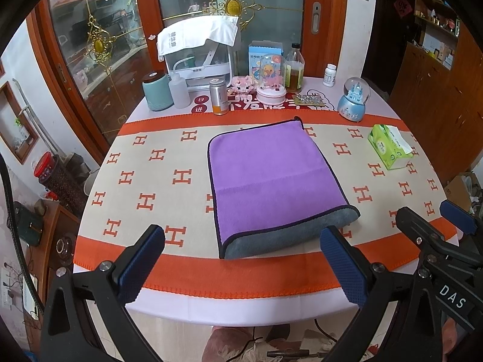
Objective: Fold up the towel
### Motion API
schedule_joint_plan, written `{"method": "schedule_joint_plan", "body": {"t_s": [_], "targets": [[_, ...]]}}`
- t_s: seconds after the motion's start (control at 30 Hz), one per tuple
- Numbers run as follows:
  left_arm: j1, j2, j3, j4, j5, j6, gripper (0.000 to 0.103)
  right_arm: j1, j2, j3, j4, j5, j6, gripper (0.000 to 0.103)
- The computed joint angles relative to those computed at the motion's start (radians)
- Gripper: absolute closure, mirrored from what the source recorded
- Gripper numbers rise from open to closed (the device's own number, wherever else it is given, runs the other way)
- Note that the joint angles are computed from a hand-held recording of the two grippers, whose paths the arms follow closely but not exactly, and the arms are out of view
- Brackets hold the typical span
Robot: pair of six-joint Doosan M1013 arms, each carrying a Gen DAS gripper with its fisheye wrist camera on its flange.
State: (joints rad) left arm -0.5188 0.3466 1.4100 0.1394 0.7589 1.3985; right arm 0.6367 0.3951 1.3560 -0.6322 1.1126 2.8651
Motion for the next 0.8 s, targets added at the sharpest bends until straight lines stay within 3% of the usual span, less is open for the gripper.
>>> {"method": "schedule_joint_plan", "body": {"t_s": [0.8], "targets": [[0.006, -0.001, 0.0, -0.008, 0.003, 0.01, 0.001, -0.002, 0.0, -0.002, 0.001, -0.001, -0.003, 0.019]]}}
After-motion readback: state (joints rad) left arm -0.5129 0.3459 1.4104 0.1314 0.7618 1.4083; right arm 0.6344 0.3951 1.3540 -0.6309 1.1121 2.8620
